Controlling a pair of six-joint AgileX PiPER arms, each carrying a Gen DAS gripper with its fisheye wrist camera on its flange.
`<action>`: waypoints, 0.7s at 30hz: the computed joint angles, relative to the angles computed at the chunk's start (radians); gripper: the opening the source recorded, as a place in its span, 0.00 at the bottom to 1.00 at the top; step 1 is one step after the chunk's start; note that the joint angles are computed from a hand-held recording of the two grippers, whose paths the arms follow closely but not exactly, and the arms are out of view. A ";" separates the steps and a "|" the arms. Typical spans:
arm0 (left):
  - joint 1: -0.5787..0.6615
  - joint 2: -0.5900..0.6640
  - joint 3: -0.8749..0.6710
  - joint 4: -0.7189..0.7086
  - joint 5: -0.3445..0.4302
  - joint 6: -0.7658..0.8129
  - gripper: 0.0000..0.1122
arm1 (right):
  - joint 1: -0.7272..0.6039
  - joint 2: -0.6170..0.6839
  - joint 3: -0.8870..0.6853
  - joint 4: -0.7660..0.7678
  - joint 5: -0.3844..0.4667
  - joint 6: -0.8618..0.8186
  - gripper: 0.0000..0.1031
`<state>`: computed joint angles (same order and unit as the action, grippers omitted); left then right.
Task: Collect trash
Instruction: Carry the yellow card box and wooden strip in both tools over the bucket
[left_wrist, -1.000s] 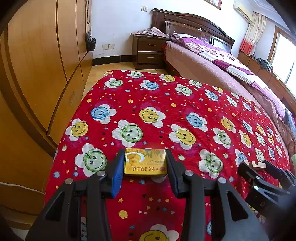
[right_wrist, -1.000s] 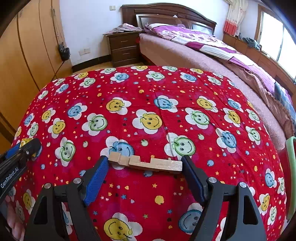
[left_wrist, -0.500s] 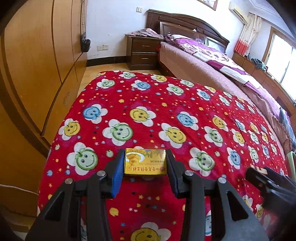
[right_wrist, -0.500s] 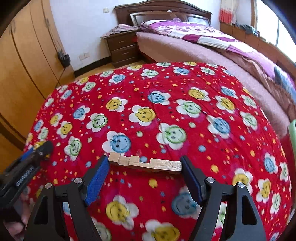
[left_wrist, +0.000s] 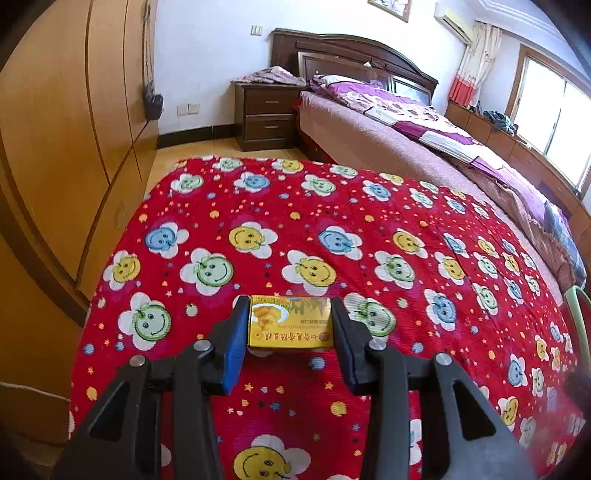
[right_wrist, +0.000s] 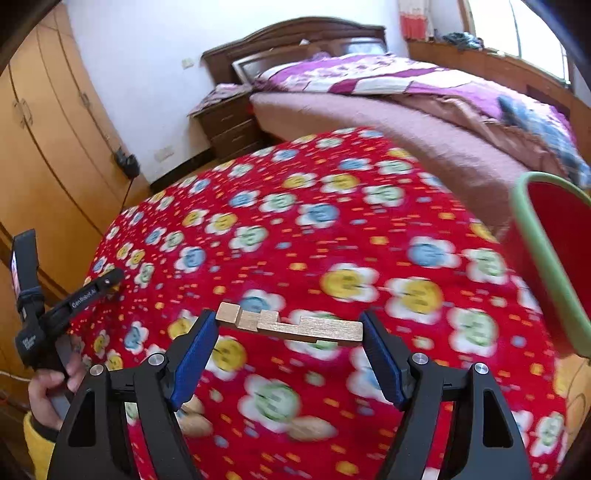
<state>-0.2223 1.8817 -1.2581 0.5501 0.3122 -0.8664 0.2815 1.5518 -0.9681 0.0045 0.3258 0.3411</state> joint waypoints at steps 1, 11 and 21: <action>-0.011 -0.008 -0.001 0.027 0.012 -0.020 0.38 | -0.014 -0.020 0.018 0.016 -0.002 -0.021 0.76; -0.128 -0.074 -0.043 -0.119 0.097 0.111 0.38 | -0.220 -0.193 0.178 0.387 -0.016 -0.434 0.76; -0.302 -0.075 -0.122 -0.223 0.159 0.133 0.38 | -0.423 -0.317 0.264 0.711 0.050 -0.830 0.76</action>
<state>-0.5244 1.8068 -1.3797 0.3266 0.4712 -0.7335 -0.1410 1.2343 -0.7043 0.7158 0.3763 -0.4891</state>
